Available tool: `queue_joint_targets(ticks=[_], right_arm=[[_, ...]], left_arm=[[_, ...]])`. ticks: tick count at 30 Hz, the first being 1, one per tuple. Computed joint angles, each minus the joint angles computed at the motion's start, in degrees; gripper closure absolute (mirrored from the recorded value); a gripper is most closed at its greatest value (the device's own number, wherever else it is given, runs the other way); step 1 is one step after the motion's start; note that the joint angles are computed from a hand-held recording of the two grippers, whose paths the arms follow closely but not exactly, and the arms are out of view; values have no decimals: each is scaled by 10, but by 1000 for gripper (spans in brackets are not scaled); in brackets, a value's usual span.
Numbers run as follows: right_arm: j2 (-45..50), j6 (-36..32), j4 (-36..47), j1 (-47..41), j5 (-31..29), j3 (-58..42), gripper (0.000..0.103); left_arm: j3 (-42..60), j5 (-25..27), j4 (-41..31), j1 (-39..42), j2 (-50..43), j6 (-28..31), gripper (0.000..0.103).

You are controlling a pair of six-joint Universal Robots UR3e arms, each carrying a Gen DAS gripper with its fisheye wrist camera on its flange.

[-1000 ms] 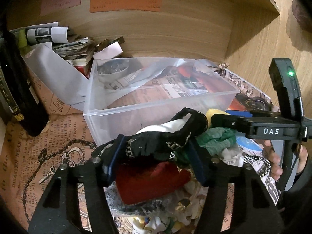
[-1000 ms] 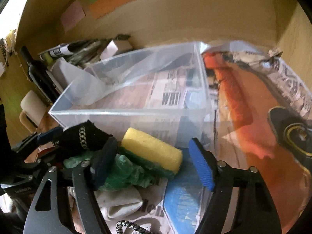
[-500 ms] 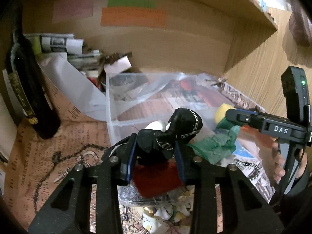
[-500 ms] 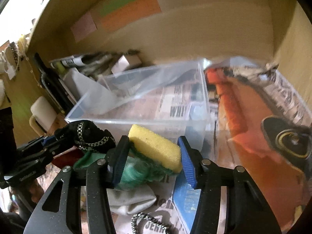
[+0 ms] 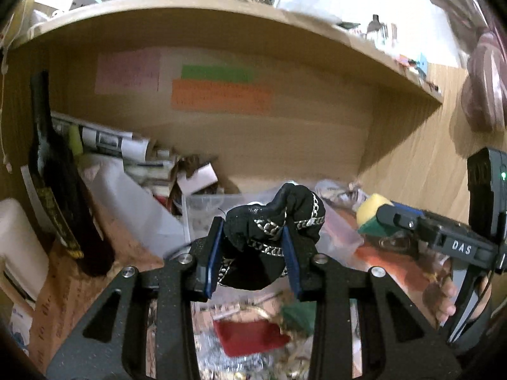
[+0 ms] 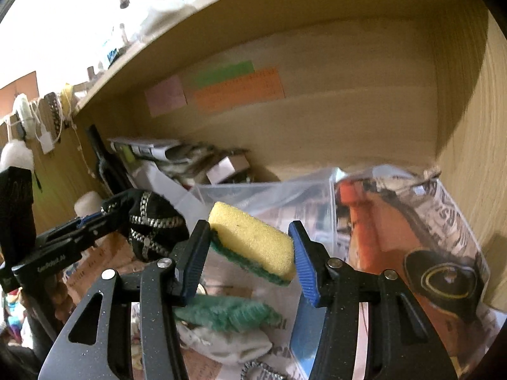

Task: Organize soft objects
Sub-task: 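Carry the black cloth with the left tool into the clear box while the right tool drops the sponge in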

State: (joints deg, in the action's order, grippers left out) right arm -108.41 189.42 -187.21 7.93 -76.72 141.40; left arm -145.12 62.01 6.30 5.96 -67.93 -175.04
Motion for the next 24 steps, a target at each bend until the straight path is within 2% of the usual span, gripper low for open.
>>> queue_joint_targets(ticks=[8, 16, 24], right_arm=[[59, 3, -24, 0, -8, -45, 55], [160, -20, 16, 2, -19, -119, 55], [256, -38, 62, 19, -48, -189, 55]], left_arm=[[103, 76, 36, -66, -132, -21, 68], [224, 113, -33, -100, -284, -10, 68], [308, 151, -86, -126, -384, -14, 67]])
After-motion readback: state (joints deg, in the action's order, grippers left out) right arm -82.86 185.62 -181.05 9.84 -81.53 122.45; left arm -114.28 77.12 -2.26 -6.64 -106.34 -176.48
